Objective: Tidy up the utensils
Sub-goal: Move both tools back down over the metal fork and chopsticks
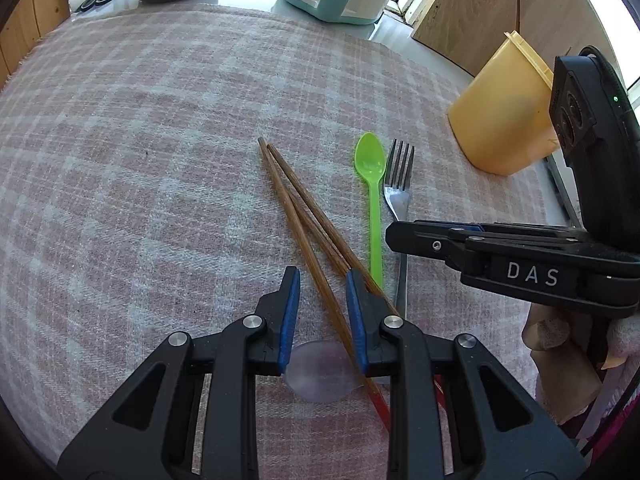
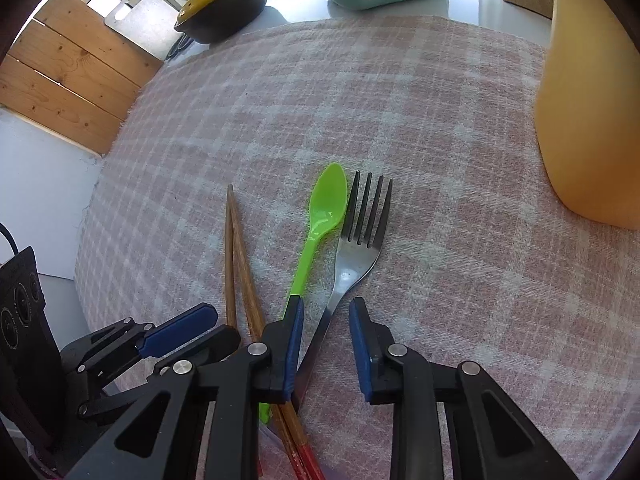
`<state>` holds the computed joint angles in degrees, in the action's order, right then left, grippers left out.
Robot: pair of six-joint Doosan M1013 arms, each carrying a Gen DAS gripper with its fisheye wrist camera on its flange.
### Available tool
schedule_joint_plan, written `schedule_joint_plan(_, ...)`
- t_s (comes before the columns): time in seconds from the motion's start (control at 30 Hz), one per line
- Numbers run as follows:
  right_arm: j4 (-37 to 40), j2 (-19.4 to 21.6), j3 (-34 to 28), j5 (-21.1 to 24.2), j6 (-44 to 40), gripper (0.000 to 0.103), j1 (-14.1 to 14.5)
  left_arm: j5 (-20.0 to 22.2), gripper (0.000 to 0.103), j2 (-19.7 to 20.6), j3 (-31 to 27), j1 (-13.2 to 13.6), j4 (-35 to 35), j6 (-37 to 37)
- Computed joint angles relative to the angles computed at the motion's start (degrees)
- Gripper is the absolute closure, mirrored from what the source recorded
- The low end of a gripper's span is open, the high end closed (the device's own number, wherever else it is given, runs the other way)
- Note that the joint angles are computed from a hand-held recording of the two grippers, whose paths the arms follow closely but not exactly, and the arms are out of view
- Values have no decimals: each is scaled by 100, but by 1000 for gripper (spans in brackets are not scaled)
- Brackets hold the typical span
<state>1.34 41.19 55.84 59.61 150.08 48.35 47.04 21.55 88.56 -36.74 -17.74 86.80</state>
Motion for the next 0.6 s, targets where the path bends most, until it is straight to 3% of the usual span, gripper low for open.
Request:
schedule_joint_plan(0.2,-237,241,-470,658,-192,93,30,10,84,55,-30,-30,138,-5)
schedule_joint_plan(0.6,-159,192,-402,738,-494,96,-11,-20,92,53,-14,-48,444,-65)
